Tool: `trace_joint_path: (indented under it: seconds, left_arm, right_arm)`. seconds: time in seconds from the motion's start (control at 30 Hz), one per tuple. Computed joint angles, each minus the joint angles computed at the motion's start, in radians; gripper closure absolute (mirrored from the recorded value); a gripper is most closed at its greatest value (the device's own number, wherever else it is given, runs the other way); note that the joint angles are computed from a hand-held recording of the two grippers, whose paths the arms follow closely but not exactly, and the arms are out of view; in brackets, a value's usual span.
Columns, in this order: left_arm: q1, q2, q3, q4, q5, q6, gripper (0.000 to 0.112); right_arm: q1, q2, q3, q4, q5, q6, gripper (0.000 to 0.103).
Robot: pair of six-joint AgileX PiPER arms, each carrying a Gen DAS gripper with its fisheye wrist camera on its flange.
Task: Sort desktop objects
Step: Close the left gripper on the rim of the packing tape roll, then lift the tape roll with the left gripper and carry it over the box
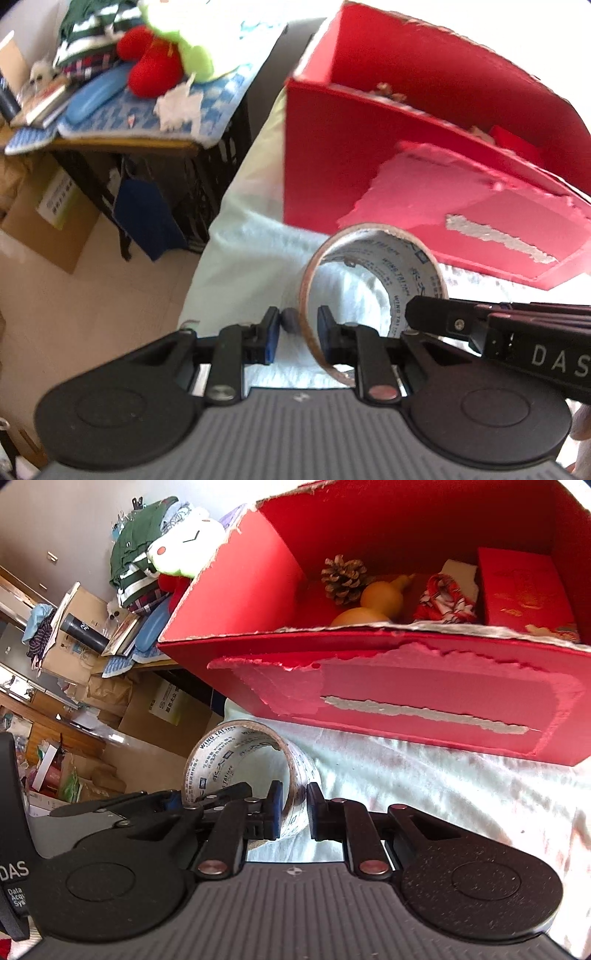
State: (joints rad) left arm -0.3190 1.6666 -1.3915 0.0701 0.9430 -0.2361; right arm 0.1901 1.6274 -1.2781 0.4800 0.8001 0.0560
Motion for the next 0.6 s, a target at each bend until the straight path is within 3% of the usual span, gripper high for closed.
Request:
trace_joint_path:
  seconds: [0.6]
  left_arm:
    - [-0.233, 0.032, -0.08, -0.012, 0.0, 0.072, 0.093]
  right_arm:
    - [-0.171, -0.256, 0.207, -0.12, -0.023, 0.109, 0.09]
